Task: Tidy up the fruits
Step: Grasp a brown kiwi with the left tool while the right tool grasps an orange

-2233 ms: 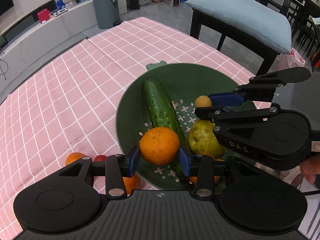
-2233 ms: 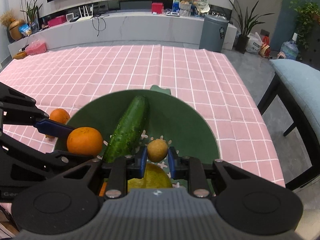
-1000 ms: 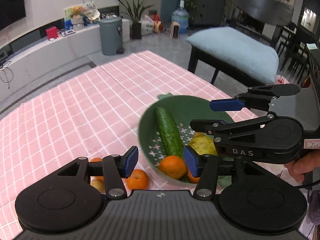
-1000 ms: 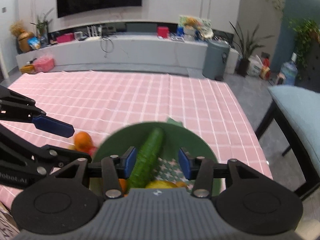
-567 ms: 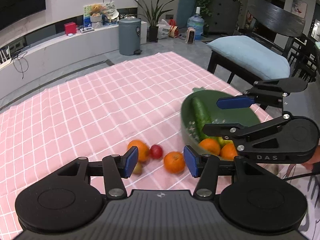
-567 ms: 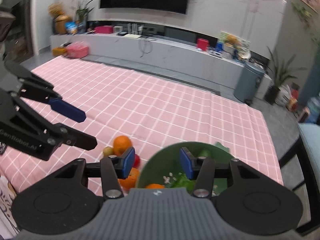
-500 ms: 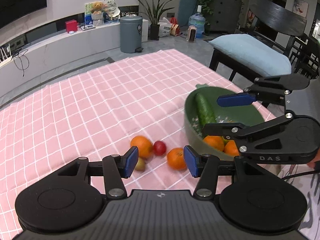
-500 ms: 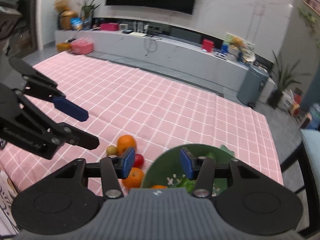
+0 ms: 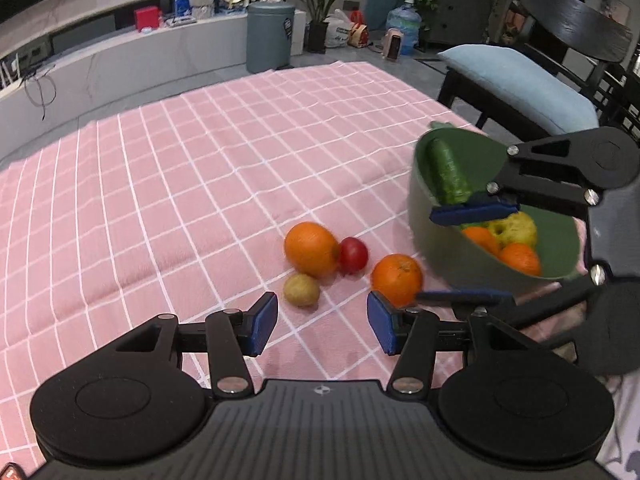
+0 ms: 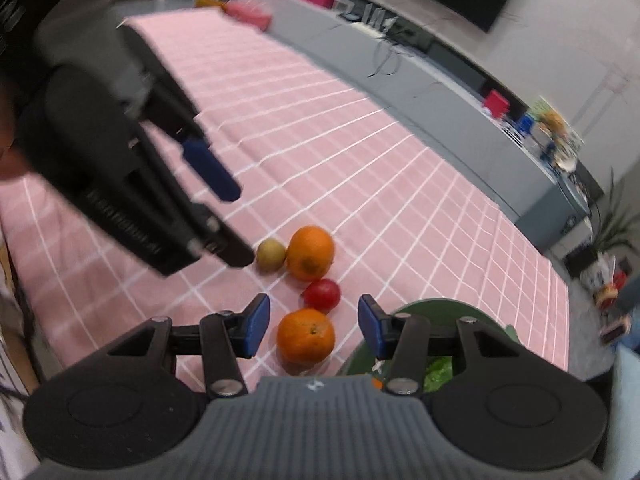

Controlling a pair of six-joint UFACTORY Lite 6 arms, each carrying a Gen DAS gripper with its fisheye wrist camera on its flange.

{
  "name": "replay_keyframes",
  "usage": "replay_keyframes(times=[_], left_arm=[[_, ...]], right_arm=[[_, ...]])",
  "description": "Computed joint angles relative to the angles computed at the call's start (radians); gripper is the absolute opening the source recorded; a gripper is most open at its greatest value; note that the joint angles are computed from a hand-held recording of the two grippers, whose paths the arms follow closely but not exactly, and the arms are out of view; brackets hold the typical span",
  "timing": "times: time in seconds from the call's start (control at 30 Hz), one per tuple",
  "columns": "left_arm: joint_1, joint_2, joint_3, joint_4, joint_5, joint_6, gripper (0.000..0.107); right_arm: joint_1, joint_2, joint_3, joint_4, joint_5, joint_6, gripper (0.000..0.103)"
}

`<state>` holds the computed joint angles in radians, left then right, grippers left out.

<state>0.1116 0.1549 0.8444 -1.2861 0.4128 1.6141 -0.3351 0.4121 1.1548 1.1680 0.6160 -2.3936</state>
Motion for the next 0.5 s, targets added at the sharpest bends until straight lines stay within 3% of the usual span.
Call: replay_keyframes(times=[0.2,0.5], left_arm=[[-0.017,0.105,0.041,-0.117,-0.022,0.117,0.056],[-0.004,0.237,0.123,-0.158,0.001,0.14,0.055]], right_arm=[[0.054,0.003,-0.089,0.151,-0.135,-0.352,0.045],[0.109,0.067,-0.065,0.217,-0.243,-0.525,0.044]])
